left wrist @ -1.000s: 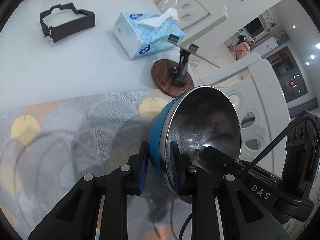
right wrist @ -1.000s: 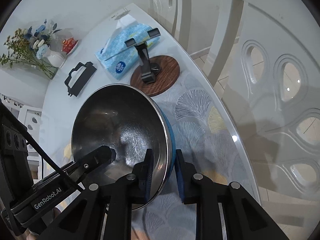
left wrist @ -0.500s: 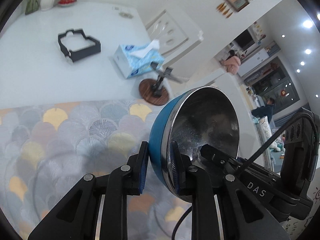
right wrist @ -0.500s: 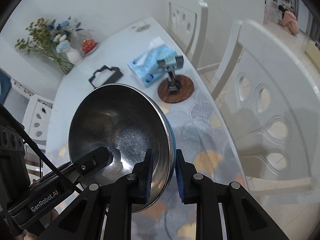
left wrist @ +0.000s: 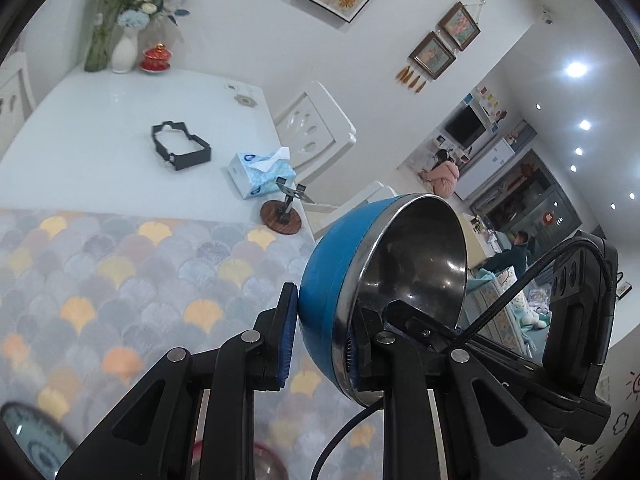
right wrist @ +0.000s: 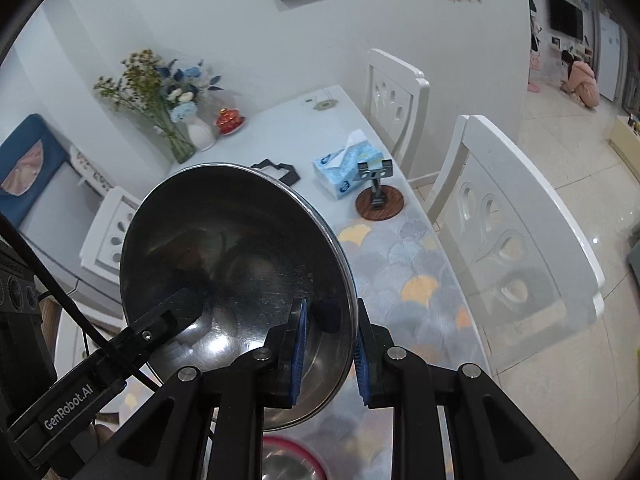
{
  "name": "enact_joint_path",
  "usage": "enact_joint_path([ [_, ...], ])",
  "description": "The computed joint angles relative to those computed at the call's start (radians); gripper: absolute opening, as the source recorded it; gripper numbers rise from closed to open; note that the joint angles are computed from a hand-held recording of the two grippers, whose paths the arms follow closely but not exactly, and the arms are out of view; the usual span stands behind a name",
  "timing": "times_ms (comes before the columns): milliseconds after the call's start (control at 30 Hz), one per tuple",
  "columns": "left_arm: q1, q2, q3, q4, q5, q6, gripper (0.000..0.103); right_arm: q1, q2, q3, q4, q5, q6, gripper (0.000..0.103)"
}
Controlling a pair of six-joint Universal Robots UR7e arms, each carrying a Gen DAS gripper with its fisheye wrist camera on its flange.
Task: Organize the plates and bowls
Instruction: 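Lift the blue steel bowl and carry it over the red bowl, then lower the blue steel bowl into the red steel bowl and open both grippers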
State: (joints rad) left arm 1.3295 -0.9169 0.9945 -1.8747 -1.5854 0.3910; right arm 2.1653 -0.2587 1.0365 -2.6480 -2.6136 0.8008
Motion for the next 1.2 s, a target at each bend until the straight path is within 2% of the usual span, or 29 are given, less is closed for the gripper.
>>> enact_joint_path([
  [333,0.046,-0.138,0.115,0.012,0.007,0.001,0.018,0.082,0.069,-0.059,0.119,0.012,0.124,0.022],
  [633,0.091,-0.211,0.198,0.024,0.046,0.024,0.018,0.103,0.095,-0.039,0.169,0.063,0.209,0.022],
  [867,0.127,-0.227,0.256,0.033,0.116,0.021,0.018,0.077,0.109,0.011,0.181,0.17,0.288,0.022],
  [1067,0.156,-0.214,0.283,0.054,0.176,-0.016,0.018,0.032,0.112,0.084,0.12,0.285,0.333,0.022],
  [1200,0.162,-0.21,0.307,0.048,0.214,-0.013,0.018,0.011,0.116,0.105,0.111,0.324,0.351,0.022],
])
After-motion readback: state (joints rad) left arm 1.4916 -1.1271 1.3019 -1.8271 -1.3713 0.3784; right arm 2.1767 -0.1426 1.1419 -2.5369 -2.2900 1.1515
